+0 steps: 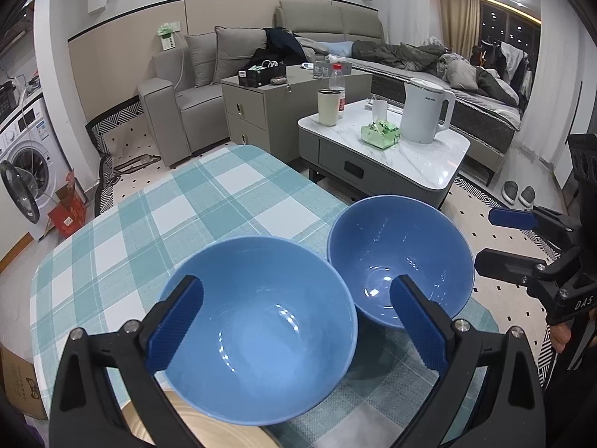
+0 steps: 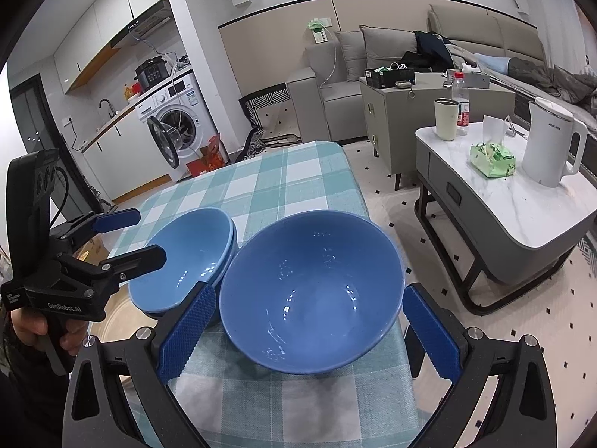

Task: Organize plates and bowls
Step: 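Pull both grippers back from the nested bowls toward the single blue bowl, then move both open grippers to opposite sides of the single blue bowl's rim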

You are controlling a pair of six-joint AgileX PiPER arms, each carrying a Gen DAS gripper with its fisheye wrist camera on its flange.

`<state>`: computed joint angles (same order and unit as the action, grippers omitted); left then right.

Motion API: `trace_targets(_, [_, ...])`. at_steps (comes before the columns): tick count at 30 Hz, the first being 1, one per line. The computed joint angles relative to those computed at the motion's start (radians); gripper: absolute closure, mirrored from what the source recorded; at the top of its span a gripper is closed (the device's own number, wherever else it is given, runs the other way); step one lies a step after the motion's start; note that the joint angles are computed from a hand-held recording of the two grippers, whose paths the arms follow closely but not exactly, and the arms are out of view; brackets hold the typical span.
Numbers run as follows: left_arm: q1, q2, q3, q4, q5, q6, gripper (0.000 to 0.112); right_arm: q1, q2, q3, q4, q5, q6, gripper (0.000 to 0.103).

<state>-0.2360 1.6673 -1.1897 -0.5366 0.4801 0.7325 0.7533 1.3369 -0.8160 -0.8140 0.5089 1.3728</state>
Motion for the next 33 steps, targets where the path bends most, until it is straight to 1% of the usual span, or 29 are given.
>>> trace_targets(9, [-0.050,0.059,-0.061,0.069,0.019,-0.061,0.011,-0.078,-0.018,0.038,0.087,-0.047,-0.078,0.001])
trace_targets(14, [-0.078,0.108,-0.110,0.116,0.034,-0.102,0.011,-0.090,-0.004,0.036,0.127,-0.049,-0.124,0.001])
trace_targets(23, [-0.094,0.182,-0.203,0.113,0.084,-0.102,0.011,-0.128,0.012,0.046,0.200,-0.081,-0.205,0.001])
trace_targets(33, [-0.112,0.231,-0.262,0.149,0.116,-0.131,0.011,-0.143,0.041,0.033,0.272,-0.082,-0.296,0.001])
